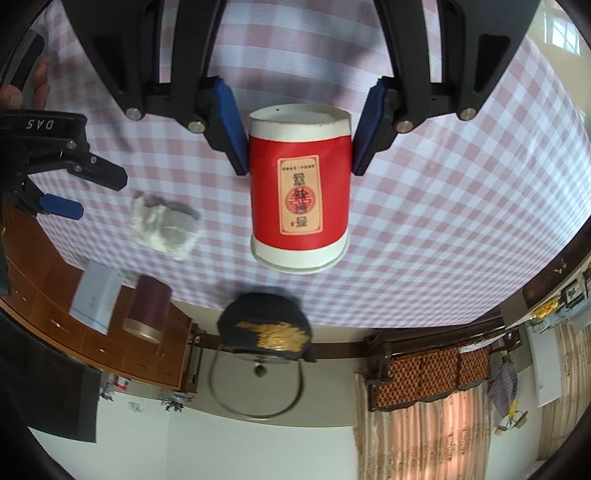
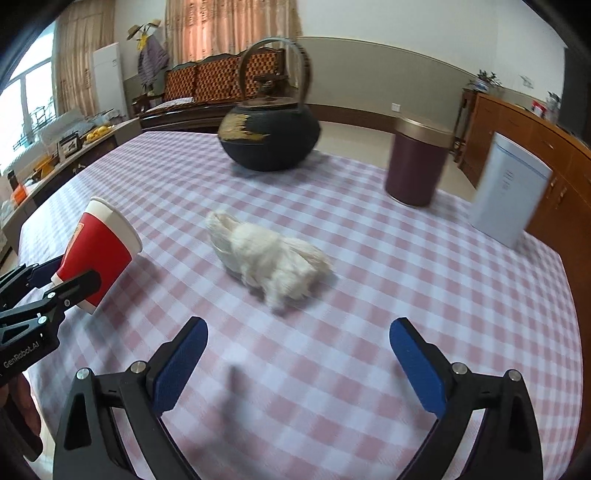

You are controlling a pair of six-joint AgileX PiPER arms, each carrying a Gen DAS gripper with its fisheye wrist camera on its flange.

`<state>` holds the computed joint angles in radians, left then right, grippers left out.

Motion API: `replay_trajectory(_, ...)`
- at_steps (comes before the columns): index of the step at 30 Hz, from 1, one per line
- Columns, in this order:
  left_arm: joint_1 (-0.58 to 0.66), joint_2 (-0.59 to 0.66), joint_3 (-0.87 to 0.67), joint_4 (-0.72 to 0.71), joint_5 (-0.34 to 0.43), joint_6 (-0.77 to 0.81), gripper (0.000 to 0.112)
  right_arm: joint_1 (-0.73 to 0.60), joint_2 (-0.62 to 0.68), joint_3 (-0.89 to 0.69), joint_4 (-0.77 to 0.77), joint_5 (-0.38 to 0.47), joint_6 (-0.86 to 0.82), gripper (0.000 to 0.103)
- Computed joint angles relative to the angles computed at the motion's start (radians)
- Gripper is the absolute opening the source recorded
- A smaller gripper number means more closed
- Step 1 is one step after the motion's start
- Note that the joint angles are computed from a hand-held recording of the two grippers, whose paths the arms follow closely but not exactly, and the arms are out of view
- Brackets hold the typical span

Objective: Collect trash
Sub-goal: 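Grasp the red paper cup with the left tool while the right tool grasps the white tissue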

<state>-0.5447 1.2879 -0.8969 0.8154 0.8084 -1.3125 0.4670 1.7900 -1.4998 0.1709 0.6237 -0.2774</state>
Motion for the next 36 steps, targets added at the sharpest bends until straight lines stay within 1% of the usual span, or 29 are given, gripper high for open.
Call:
replay_trajectory(4, 0.081, 0.004, -0.002, -0.035, -0.051, 0.071, 0.057, 0.042, 0.093, -0.126, -0.061, 0.044, 0.045, 0.087)
replay_trajectory(9, 0.149, 0.01, 0.003, -0.061, -0.102, 0.118, 0.057, 0.074, 0.211, -0.293, -0.122, 0.119, 0.081, 0.081)
replay_trajectory(10, 0.157, 0.011, 0.004, -0.064, -0.109, 0.124, 0.057, 0.078, 0.224, -0.311, -0.133, 0.128, 0.088, 0.072)
replay_trajectory(12, 0.169, 0.014, 0.001, -0.08, -0.123, 0.143, 0.057, 0.078, 0.247, -0.35, -0.122, 0.166, 0.08, 0.058)
replay_trajectory(14, 0.163, 0.013, 0.0, -0.075, -0.121, 0.143, 0.057, 0.069, 0.236, -0.342, -0.083, 0.17, 0.061, 0.049)
replay_trajectory(15, 0.156, 0.012, -0.002, -0.073, -0.117, 0.141, 0.057, 0.067, 0.221, -0.323, -0.07, 0.164, 0.055, 0.031)
replay_trajectory(16, 0.15, 0.01, -0.003, -0.068, -0.114, 0.136, 0.057, 0.067, 0.198, -0.29, -0.072, 0.144, 0.06, 0.02)
replay_trajectory(17, 0.144, 0.007, -0.004, -0.066, -0.109, 0.135, 0.057, 0.063, 0.181, -0.266, -0.059, 0.132, 0.052, 0.014)
replay_trajectory(25, 0.022, -0.02, -0.043, -0.046, -0.009, 0.091, 0.057, 0.009, 0.005, -0.079, 0.051, 0.085, -0.021, 0.013)
replay_trajectory(28, -0.065, -0.034, -0.057, -0.017, 0.058, 0.04, 0.057, -0.022, -0.091, 0.015, 0.084, 0.063, -0.049, 0.013)
replay_trajectory(30, -0.133, -0.045, -0.063, 0.0, 0.107, -0.005, 0.057, -0.046, -0.147, 0.067, 0.113, 0.065, -0.071, 0.013)
replay_trajectory(32, -0.179, -0.046, -0.07, 0.007, 0.14, -0.03, 0.057, -0.064, -0.213, 0.129, 0.111, 0.058, -0.081, 0.013)
replay_trajectory(36, -0.307, -0.05, -0.1, 0.027, 0.238, -0.094, 0.057, -0.101, -0.311, 0.211, 0.118, 0.066, -0.096, 0.013)
